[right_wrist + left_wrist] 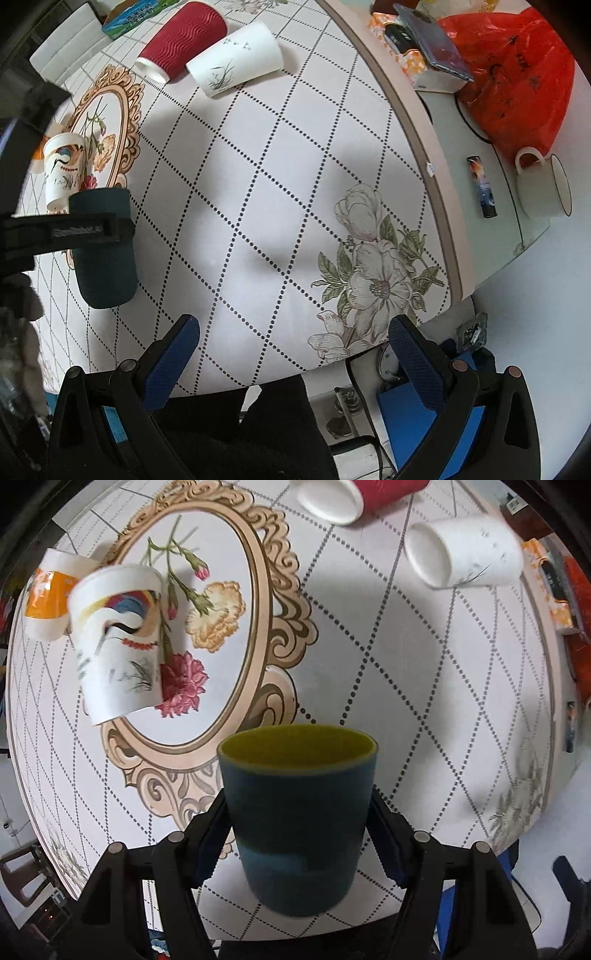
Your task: Flip cup upside down
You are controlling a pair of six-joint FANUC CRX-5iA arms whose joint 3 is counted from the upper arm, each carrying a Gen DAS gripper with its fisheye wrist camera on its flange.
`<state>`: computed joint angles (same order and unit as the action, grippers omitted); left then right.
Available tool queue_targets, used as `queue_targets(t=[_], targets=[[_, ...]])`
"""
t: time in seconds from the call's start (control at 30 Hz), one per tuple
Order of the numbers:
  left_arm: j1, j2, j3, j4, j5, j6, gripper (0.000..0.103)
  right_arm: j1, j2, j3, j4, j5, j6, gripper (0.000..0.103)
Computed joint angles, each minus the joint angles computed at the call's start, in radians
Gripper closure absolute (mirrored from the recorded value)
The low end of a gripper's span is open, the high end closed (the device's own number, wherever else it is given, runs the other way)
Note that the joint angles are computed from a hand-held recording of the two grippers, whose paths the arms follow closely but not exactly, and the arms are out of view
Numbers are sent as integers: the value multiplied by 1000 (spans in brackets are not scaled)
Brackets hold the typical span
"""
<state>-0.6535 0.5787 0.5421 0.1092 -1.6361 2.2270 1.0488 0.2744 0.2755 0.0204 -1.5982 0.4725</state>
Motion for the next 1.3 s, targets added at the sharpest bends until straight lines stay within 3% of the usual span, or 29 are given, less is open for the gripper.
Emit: queue_targets(t=[0.37,0.63,0.9,1.3], targets=[[-15,0,-66,3,-8,-40,36,-5,-11,-23,-11,1,-16,0],[-23,-119,-200,80,71,66,36,-2,-21,-35,-11,15,-12,0],[-104,-192,-317,117,158,177,36,17,-42,-61,-7,20,0,0],[-201,-115,-222,71,147,291,36,53,-89,-130,-17,32,12,0]])
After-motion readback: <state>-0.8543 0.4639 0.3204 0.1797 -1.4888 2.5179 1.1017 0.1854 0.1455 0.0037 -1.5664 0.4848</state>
